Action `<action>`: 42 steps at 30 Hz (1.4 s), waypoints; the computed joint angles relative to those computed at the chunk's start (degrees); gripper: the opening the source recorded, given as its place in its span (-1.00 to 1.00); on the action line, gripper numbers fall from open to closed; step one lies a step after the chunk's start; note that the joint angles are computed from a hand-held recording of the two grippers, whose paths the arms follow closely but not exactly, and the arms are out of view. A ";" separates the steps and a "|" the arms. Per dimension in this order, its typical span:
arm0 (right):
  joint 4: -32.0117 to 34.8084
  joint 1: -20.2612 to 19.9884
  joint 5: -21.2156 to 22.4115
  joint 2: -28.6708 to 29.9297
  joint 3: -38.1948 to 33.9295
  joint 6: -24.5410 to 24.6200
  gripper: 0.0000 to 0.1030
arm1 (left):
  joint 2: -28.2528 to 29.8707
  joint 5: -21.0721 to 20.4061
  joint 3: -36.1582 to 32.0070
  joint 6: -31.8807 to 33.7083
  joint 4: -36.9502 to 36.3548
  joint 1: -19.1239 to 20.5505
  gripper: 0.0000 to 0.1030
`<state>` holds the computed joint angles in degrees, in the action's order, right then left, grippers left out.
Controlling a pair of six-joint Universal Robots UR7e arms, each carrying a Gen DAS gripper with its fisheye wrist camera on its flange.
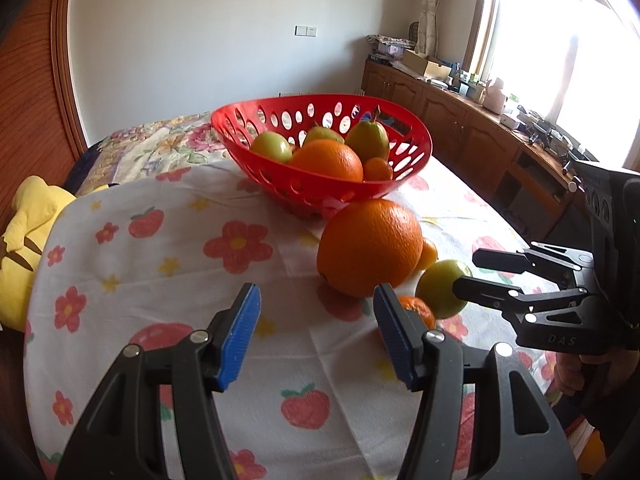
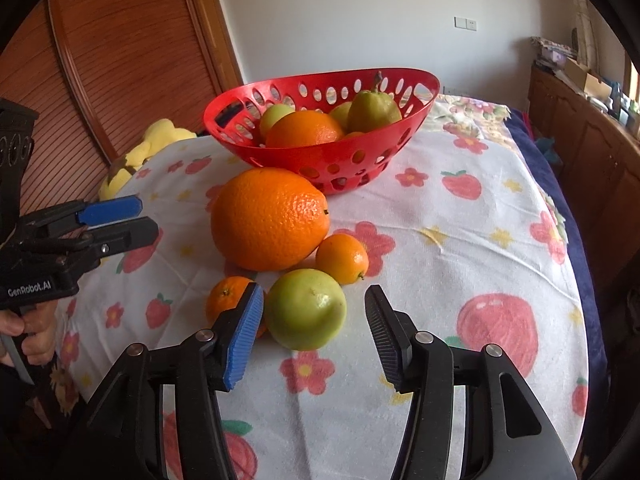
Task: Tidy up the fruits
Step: 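Withdraw both grippers from the basket back toward the loose fruit, then grasp a mandarin with the left gripper while the right gripper grasps a green pomelo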
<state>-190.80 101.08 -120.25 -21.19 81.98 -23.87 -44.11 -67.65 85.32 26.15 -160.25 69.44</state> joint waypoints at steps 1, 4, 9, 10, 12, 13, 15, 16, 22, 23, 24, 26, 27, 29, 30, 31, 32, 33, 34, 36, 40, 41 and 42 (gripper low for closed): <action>0.16 -0.05 0.04 0.10 -0.15 0.19 0.09 | -0.04 0.04 0.15 0.02 0.07 -0.01 0.15; 1.02 -0.19 0.29 0.42 -0.84 1.14 0.09 | -0.21 0.20 0.64 0.06 0.02 0.01 0.15; 2.14 -0.25 0.56 1.00 -1.73 1.68 0.09 | -0.40 0.01 1.20 -0.01 -0.09 0.02 0.15; 2.45 -0.29 0.53 1.05 -1.86 1.91 0.09 | -0.26 -0.03 1.09 -0.05 0.02 0.02 0.15; 2.99 -0.39 0.50 1.11 -2.05 2.41 0.09 | -0.08 -0.13 1.07 -0.11 0.27 0.03 0.15; 3.22 -0.43 0.56 1.15 -2.12 2.56 0.09 | -0.08 -0.23 1.20 -0.16 0.31 0.02 0.15; 4.07 -0.58 0.65 1.18 -2.28 2.98 0.09 | 0.04 -0.54 1.24 -0.28 0.70 -0.02 0.15; 4.43 -0.68 0.78 1.15 -2.27 3.10 0.09 | 0.09 -0.65 1.34 -0.29 0.82 -0.04 0.15; 4.73 -0.84 1.04 1.09 -1.98 3.23 -0.01 | 0.60 -1.24 1.52 -0.19 1.70 -0.35 0.14; 4.56 -0.87 1.15 1.00 -1.77 2.94 -0.01 | 0.65 -1.37 1.59 -0.22 1.76 -0.43 0.15; 4.35 -0.90 1.26 0.91 -1.52 2.51 -0.01 | 0.69 -1.49 1.69 -0.23 1.74 -0.50 0.15; 3.63 -0.88 1.17 0.80 -1.00 1.91 -0.02 | 0.80 -1.71 1.75 -0.26 1.84 -0.60 0.15; 3.07 -0.78 0.75 0.83 -0.76 1.52 -0.02 | 0.93 -1.80 1.79 -0.30 1.96 -0.69 0.15; 1.97 -0.69 0.27 0.76 -0.17 0.74 -0.02 | 1.19 -1.88 1.94 -0.52 2.18 -0.91 0.14; 1.51 -0.72 0.27 0.54 0.34 0.59 -0.02 | 1.32 -2.01 2.04 -0.44 2.24 -0.95 0.14; 1.22 -0.77 0.24 0.27 0.82 0.68 -0.02 | 1.48 -2.05 2.02 -0.41 2.38 -0.99 0.15; 1.02 -0.80 0.14 0.15 1.06 0.71 -0.02 | 1.71 -2.09 1.99 -0.41 2.62 -1.12 0.15; 0.45 -0.83 0.01 -0.20 1.70 0.63 -0.02 | 1.83 -2.20 1.93 -0.30 2.75 -1.15 0.15; 0.22 -0.82 -0.09 -0.38 1.97 0.56 -0.02 | 2.02 -2.36 1.92 -0.19 2.80 -1.30 0.15; -0.57 -0.79 -0.42 -1.00 3.01 0.25 -0.02 | 2.44 -2.62 1.79 -0.02 2.85 -1.51 0.15; -1.94 -0.77 -1.39 -2.08 5.05 -0.20 -0.02 | 3.46 -2.26 1.01 -0.19 3.52 -1.75 0.15; -2.24 -0.81 -1.60 -2.27 5.51 -0.18 -0.02 | 3.75 -1.99 0.82 -0.31 3.71 -1.79 0.15; -2.44 -0.86 -1.74 -2.40 5.79 -0.13 -0.02 | 3.90 -1.86 0.70 -0.40 3.87 -1.80 0.15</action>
<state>-193.23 100.22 -122.00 -23.59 87.77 -24.00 -40.21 -69.51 86.02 25.75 -156.38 67.64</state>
